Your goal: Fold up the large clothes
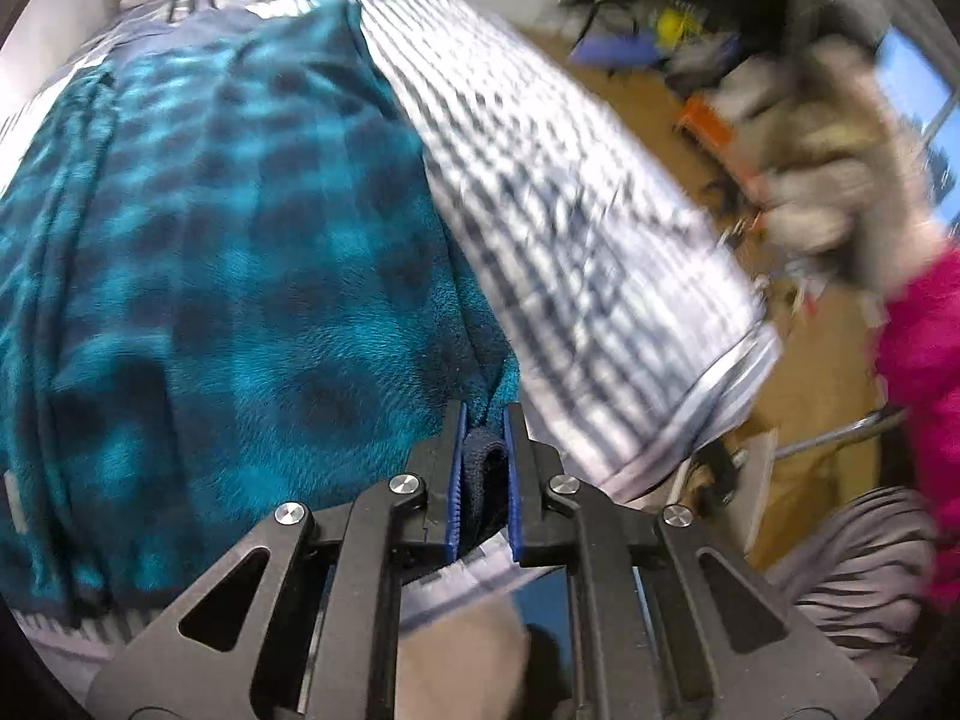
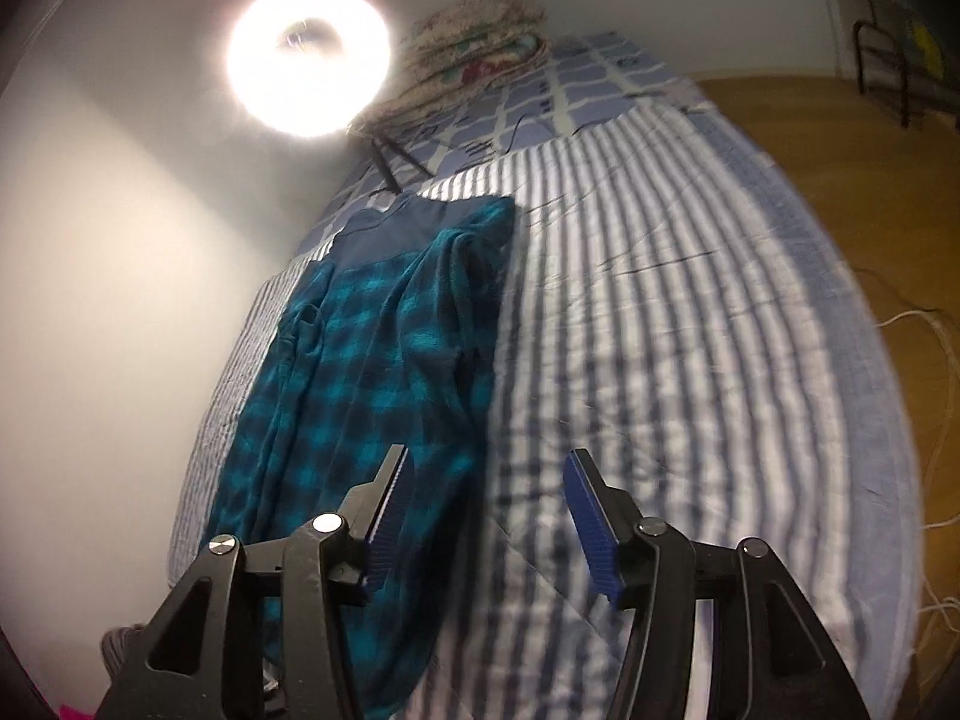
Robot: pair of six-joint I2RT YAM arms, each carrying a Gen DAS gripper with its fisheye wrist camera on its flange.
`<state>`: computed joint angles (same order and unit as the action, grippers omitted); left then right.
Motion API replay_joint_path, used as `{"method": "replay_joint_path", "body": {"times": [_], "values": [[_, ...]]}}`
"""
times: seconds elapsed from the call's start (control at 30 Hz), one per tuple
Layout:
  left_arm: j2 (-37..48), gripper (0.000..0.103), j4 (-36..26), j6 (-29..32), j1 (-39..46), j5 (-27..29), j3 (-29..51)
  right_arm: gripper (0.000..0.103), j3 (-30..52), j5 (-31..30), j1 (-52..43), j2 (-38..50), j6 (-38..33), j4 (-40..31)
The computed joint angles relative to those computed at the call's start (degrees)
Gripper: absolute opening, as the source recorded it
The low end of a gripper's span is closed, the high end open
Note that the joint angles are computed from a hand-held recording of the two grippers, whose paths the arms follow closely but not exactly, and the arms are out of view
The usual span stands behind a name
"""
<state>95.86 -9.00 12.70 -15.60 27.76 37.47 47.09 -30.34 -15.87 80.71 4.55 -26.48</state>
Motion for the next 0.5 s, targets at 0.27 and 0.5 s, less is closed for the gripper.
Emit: {"method": "replay_joint_path", "body": {"times": [0.27,0.5], "values": [[-1.8,0.009,-7.2,3.3,8.3,8.8,2.6,0.066,12.1,0.8,7.3,22.6,9.5,11.5],[1.6,0.009,-7.9,5.0,10.2,11.4,3.8,0.068,26.1,1.2,10.0,39.4,17.2,15.7]]}}
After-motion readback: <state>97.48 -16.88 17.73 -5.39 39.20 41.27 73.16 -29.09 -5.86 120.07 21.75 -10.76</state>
